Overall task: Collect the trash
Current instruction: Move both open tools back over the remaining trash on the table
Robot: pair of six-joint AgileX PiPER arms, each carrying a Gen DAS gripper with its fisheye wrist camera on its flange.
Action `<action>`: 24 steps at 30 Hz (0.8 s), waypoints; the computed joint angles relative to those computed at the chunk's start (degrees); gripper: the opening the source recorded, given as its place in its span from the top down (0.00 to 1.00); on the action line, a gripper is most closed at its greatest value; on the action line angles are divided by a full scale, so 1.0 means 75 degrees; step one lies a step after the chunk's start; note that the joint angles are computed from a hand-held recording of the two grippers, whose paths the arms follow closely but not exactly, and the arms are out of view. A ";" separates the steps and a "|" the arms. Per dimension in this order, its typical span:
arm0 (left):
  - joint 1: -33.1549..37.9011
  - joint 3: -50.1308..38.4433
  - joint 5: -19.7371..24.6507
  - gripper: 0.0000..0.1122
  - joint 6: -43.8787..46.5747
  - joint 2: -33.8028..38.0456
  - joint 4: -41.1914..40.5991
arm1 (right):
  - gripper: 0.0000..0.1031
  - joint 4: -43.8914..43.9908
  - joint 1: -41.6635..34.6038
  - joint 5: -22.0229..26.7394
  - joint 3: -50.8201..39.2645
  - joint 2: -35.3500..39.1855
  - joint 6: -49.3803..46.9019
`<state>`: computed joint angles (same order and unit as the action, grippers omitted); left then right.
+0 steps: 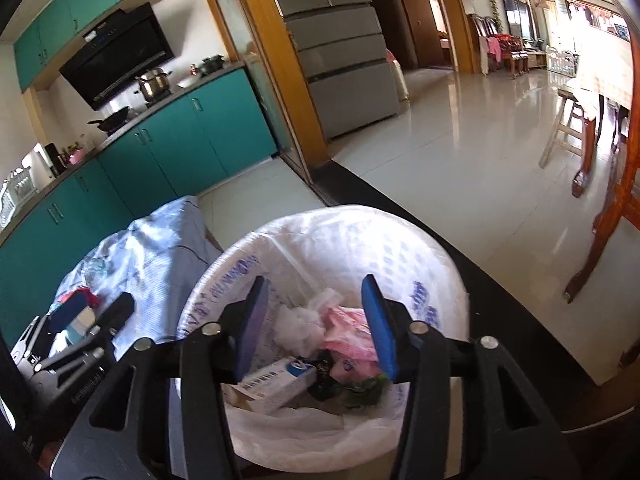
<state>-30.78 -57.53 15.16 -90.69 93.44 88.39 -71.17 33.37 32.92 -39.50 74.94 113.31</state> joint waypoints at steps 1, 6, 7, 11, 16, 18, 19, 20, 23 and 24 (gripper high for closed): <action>0.0179 0.0105 0.0066 0.23 -0.0400 -0.0160 0.0362 | 0.43 -0.0178 0.0223 0.0234 -0.0115 0.0106 0.0180; 0.1244 0.0196 0.0190 0.23 -0.0315 -0.0613 0.0202 | 0.14 -0.0998 0.1120 0.0903 -0.0938 0.0826 0.0599; 0.1601 0.0111 0.0150 0.23 0.0245 -0.0652 -0.0340 | 0.13 -0.1022 0.1216 0.0828 -0.1226 0.1082 0.0451; 0.2872 -0.0275 -0.0196 0.23 0.3177 -0.0727 -0.3048 | 0.13 0.0024 0.1305 0.0176 -0.2769 0.2369 -0.1429; 0.4553 -0.0728 -0.0589 0.18 0.6996 -0.0544 -0.6483 | 0.13 0.2869 0.1017 -0.0490 -0.5589 0.4341 -0.5248; 0.5152 -0.1056 -0.0551 0.18 0.8523 -0.0199 -0.8011 | 0.13 0.4107 0.0813 -0.0222 -0.7070 0.5276 -0.6775; 0.5385 -0.1231 -0.0440 0.18 0.9285 -0.0053 -0.8775 | 0.13 0.4770 0.0757 0.0160 -0.7801 0.5663 -0.7524; 0.5607 -0.1389 -0.0317 0.18 1.0044 0.0053 -0.9538 | 0.13 0.5221 0.0692 0.0433 -0.8564 0.6163 -0.8049; 0.6201 -0.1775 -0.0081 0.18 1.1776 0.0359 -1.1077 | 0.13 0.5902 0.0671 0.1469 -1.0691 0.7545 -0.8996; 0.6309 -0.1842 -0.0042 0.18 1.1851 0.0416 -1.1057 | 0.13 0.5952 0.0706 0.1706 -1.1127 0.7852 -0.9122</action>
